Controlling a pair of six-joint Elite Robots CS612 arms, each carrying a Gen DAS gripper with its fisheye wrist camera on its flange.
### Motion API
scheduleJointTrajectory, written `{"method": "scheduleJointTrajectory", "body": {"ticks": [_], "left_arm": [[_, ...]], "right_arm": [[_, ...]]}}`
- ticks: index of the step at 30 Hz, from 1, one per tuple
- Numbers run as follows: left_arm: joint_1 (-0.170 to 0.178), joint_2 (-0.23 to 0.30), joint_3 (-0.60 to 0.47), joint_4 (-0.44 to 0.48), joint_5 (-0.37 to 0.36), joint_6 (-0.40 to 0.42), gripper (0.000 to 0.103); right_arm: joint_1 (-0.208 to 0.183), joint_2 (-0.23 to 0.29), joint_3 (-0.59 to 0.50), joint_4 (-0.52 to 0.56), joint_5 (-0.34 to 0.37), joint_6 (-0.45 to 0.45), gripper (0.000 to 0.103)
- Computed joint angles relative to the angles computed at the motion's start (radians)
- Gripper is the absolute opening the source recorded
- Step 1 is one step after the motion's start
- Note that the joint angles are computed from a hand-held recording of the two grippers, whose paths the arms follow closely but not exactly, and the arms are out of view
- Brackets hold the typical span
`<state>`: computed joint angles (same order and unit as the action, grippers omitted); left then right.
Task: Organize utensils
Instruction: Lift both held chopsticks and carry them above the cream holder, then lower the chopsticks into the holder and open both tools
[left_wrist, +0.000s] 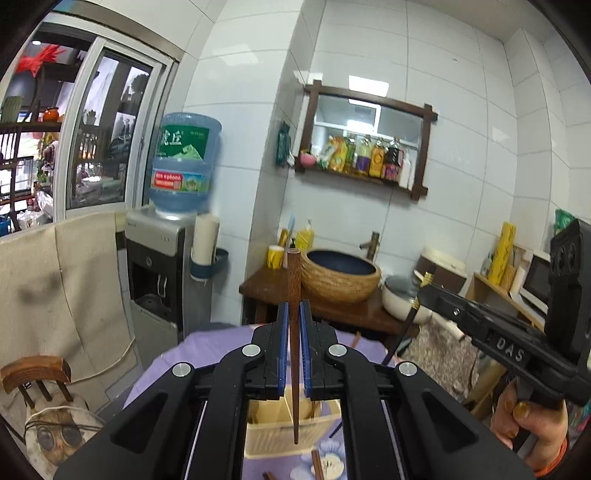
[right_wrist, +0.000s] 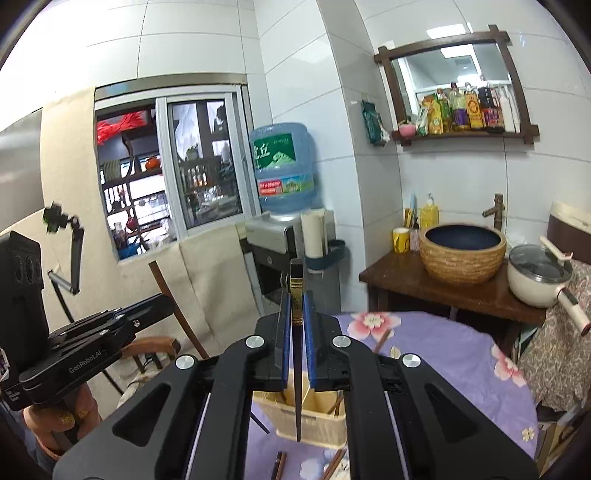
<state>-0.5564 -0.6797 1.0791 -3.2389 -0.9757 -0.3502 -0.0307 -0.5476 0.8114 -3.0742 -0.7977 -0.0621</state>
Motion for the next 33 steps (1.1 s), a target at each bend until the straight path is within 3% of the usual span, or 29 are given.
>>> {"method": "scheduleJointTrajectory", "body": {"ticks": [6,12,21,33], "left_arm": [[0.025,0.061,-0.121,0.087,0.024,-0.044,0.006],[0.042,0.107,-0.153,0.181,-0.002,-0.12,0.006],[0.05,0.142,-0.159,0.267,-0.048,-0.178,0.006],[0.057,0.166,-0.169,0.315,-0.079,-0.215,0.007]], "right_arm": [[0.023,0.051,-0.101,-0.003,-0.088,0.014,0.007],[0.041,0.117,-0.166,0.078,-0.133,-0.006,0.008],[0.051,0.167,-0.203,0.186,-0.157,-0.024,0.008],[0.051,0.194,-0.228,0.221,-0.166,-0.008,0.008]]}}
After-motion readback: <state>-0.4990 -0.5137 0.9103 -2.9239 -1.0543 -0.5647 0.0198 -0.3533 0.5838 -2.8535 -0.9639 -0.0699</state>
